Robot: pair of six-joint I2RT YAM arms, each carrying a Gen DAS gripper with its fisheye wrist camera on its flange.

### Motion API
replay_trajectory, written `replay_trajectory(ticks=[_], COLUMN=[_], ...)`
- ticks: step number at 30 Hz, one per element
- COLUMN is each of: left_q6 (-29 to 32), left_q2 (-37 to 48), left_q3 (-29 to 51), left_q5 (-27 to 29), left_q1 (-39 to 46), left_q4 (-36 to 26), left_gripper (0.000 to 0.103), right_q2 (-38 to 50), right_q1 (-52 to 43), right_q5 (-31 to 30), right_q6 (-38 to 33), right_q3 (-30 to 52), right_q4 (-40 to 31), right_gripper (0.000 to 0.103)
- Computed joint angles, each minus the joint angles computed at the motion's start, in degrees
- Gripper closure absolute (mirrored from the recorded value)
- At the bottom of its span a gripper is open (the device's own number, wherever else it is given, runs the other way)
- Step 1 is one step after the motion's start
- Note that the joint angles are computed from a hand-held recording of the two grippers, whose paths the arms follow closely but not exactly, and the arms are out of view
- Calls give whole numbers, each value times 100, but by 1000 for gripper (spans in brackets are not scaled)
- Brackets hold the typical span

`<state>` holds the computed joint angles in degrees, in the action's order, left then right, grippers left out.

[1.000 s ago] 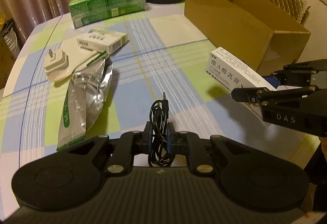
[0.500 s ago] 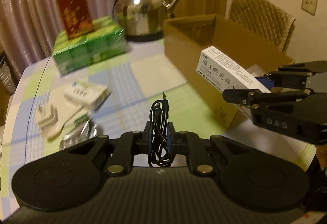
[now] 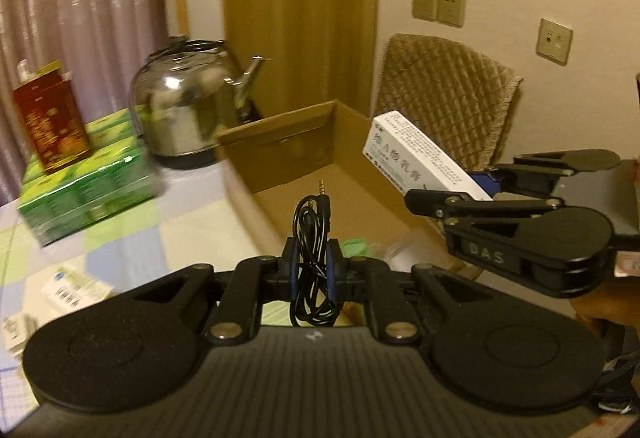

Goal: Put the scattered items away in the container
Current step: 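Carry the black cable and white box with both tools to the cardboard box, then open both tools to drop the cable and white box into the cardboard box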

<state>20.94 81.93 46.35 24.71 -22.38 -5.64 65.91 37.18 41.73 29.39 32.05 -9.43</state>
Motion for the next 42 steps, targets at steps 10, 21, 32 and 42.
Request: replay_trajectory(ticks=[10,21,32,42], left_q6=[-357,-210,-180,-189], left_q2=[908,1127,839,693], left_q3=[429,252,-41,-103], left_q5=[-385,-654,-494,-339], left_q1=[-666,-687,-345,-66], left_q4=[429,994,947,866], left_gripper=[93,87,87,86], right_q2=[-207,-127,166,408], right_q1=[-961,-1310,-1243,-1209], right_q5=[-683,-991,-1015,-809], right_q6=[-518,-616,-566,-753], right_q3=[-505,-826,-701,-769], right_q4=[599,1010,1103,1913], right_gripper=[80,80,80,28])
